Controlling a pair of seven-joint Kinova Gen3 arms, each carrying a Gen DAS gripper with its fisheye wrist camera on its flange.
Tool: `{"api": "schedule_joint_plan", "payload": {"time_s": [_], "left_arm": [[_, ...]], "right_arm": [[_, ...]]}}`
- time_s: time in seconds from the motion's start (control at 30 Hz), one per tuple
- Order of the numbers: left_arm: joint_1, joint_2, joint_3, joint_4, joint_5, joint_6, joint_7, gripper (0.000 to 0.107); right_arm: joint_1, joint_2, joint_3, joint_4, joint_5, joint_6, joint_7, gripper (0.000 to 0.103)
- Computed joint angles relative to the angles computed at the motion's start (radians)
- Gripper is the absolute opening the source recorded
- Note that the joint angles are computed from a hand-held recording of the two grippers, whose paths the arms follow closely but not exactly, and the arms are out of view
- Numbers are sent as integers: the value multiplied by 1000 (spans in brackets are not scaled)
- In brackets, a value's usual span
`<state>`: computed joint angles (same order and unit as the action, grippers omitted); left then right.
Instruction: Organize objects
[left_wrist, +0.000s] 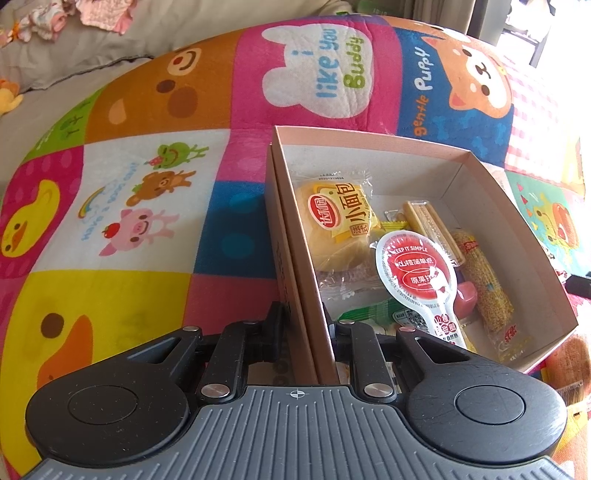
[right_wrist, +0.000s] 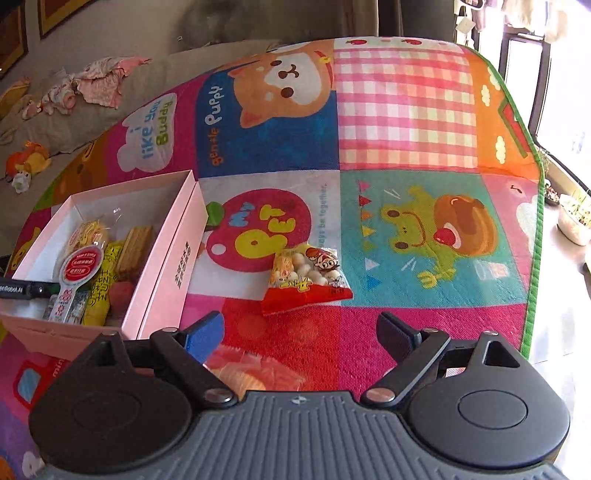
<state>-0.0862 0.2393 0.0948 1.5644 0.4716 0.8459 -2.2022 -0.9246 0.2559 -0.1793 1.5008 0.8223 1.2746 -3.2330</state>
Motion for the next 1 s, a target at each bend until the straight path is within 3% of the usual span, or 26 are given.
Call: {"api": "schedule_joint_plan", "payload": {"time_s": [0.1, 0.23, 0.27, 0.33, 0.4, 0.6, 0.8, 1.0], "left_arm": [[2, 1, -1, -3, -3, 2, 4, 19], [-1, 3, 0, -5, 0, 6, 2, 19], [-2, 4, 1, -5, 2, 7, 0, 19], [-3, 4, 1, -5, 4, 7, -2, 19], [-2, 4, 0, -6, 3, 6, -1, 19], [-8, 3, 2, 2, 17, 0, -12, 19], [-1, 1, 1, 5, 8, -8, -4, 19], [-1, 1, 1, 4, 7, -7, 0, 19]], "right_arm": [[74, 24, 21, -22, -43, -78, 78, 90], [112, 91, 49, -85, -108, -98, 206, 89], [112, 103, 58, -95, -119, -94, 223, 85], [105, 104, 76, -95, -130, -94, 224, 68], [96, 89, 83, -79, -132, -99, 218, 65], [39, 45, 68, -42, -112, -27, 161, 63], [-77, -40, -24, -21, -3, 92, 37, 63], [-161, -36, -101, -96, 14, 127, 78, 63]]}}
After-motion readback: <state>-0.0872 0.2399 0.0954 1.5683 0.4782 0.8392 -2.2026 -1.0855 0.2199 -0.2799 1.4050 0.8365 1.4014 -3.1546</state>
